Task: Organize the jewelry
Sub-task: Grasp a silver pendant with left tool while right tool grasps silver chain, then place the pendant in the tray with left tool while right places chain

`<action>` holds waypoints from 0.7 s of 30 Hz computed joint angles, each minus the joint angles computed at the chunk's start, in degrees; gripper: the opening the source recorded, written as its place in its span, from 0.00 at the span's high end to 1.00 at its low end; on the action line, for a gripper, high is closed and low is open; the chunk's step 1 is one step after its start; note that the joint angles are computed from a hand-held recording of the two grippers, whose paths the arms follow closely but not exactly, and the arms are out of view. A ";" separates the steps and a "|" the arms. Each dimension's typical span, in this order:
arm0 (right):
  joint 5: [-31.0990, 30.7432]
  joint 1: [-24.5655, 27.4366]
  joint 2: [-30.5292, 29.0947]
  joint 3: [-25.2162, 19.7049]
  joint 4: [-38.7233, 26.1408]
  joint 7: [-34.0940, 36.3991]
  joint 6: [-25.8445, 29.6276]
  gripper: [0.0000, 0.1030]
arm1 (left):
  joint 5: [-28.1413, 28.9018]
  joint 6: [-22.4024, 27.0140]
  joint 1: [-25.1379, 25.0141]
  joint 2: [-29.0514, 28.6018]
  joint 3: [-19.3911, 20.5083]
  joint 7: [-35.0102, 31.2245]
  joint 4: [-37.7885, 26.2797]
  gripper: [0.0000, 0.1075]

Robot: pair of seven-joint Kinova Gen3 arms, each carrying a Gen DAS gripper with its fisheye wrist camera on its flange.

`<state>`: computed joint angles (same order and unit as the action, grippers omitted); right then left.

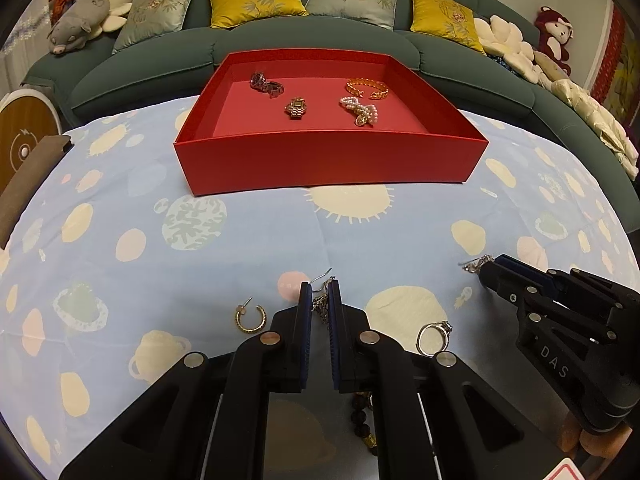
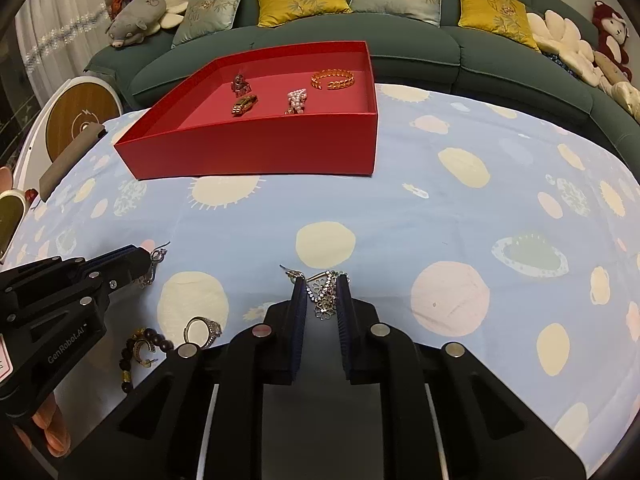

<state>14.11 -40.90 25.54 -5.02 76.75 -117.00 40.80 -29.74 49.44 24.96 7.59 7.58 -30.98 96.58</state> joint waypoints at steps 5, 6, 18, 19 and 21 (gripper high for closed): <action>-0.11 0.43 -1.46 -0.14 1.16 0.18 -1.29 0.89 | -0.05 -0.33 -0.37 -1.42 0.16 0.21 0.17 0.95; -0.08 0.53 -1.77 -0.15 1.35 0.21 -1.50 0.89 | 0.03 -0.40 -0.56 -1.75 0.24 0.15 0.18 0.95; -1.11 1.80 -4.84 -1.14 2.64 1.14 -4.37 0.89 | 0.72 -1.06 -3.76 -5.92 1.59 -0.35 -0.59 0.95; -1.26 1.95 -5.10 -1.30 2.62 1.37 -4.61 0.89 | 0.38 -0.87 -3.93 -6.12 1.81 -0.21 -0.78 0.95; -1.72 2.29 -5.65 -1.66 2.57 1.95 -5.03 0.89 | -0.22 -0.43 -4.31 -6.45 2.13 -0.05 -1.32 0.95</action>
<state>12.39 -38.61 19.88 -6.69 79.32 -115.05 35.77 -29.96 49.02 20.65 1.15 9.71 -31.02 95.26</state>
